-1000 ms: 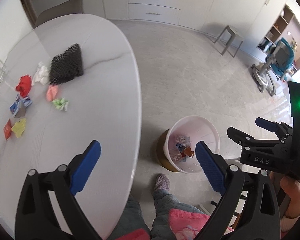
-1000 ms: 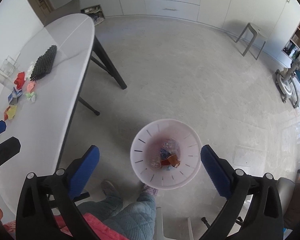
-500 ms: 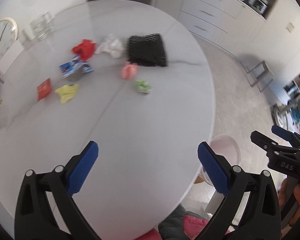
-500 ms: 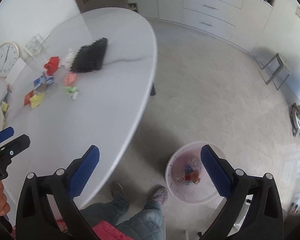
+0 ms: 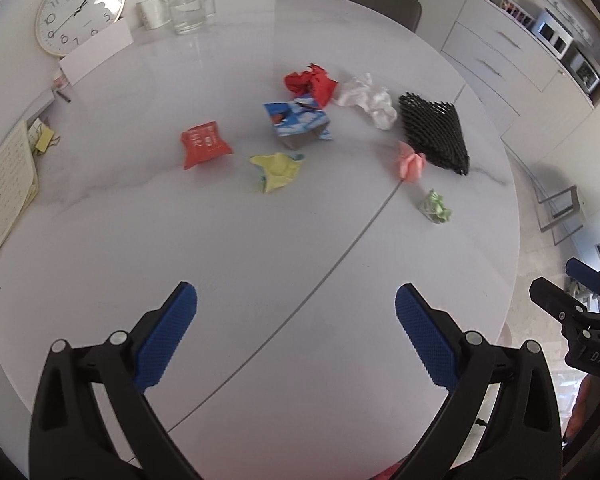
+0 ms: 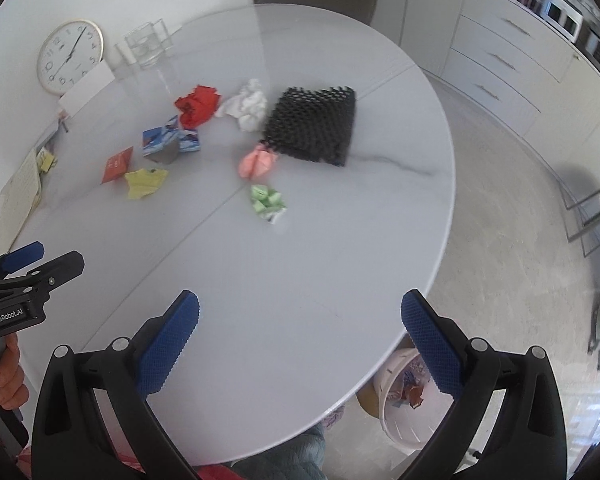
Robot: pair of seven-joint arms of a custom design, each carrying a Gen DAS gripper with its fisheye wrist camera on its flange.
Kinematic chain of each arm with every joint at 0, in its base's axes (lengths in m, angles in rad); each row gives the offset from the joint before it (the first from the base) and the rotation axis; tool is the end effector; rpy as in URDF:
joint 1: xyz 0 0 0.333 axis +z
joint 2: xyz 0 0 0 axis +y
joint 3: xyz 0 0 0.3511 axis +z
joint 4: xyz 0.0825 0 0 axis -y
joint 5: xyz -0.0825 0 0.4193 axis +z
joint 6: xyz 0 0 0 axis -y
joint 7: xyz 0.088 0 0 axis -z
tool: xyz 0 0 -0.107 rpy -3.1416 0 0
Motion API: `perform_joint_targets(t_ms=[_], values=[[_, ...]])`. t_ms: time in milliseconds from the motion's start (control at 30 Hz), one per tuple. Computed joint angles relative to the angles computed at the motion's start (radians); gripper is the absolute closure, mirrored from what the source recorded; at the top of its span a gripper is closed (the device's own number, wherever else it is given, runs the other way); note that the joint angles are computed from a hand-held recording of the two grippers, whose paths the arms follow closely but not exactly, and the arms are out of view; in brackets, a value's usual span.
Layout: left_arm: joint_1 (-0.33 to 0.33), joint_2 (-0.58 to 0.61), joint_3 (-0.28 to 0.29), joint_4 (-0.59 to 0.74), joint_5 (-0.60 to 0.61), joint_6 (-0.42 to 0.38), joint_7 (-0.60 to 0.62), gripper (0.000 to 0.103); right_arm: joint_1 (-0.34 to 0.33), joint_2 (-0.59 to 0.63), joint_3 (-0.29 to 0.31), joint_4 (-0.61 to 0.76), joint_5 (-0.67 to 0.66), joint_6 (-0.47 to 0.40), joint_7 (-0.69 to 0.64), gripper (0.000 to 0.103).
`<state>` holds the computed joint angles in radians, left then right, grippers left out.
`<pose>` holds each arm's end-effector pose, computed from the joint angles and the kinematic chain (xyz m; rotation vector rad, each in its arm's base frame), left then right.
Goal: Collect trash
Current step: 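Move both open tools back over the table, then grasp the yellow cloth with the left tool while the right tool grasps the green crumpled paper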
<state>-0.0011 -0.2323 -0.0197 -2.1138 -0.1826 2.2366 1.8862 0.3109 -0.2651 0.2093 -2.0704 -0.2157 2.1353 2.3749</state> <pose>0.5435 -0.0175 0.5747 -1.7857 2.2973 -0.4972 0.4628 0.2669 0.6017 -1.7928 2.1838 -0.4180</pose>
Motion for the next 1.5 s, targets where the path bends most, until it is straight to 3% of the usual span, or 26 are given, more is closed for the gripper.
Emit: perform_joint_targets(t_ms=[267, 633, 1067, 1267, 1500], values=[[0.018, 0.084, 0.0, 0.057, -0.023, 0.022, 0.014, 0.008, 0.011, 0.096, -0.025, 0.063, 0.01, 0.044, -0.057, 0.003], [0.042, 0.24, -0.05, 0.154, 0.006, 0.057, -0.035, 0.009, 0.017, 0.212, -0.084, 0.103, 0.076, 0.091, -0.151, 0.003], [0.04, 0.403, -0.101, 0.285, 0.113, 0.047, -0.173, 0.02, 0.001, 0.255, -0.119, 0.092, 0.164, 0.117, -0.244, 0.015], [0.031, 0.445, -0.106, 0.33, 0.17, 0.024, -0.233, 0.033, 0.0, 0.279, -0.122, 0.107, 0.19, 0.114, -0.293, 0.025], [0.043, 0.456, -0.112, 0.34, 0.18, 0.036, -0.227, 0.065, 0.007, 0.295, -0.125, 0.126, 0.195, 0.104, -0.319, 0.031]])
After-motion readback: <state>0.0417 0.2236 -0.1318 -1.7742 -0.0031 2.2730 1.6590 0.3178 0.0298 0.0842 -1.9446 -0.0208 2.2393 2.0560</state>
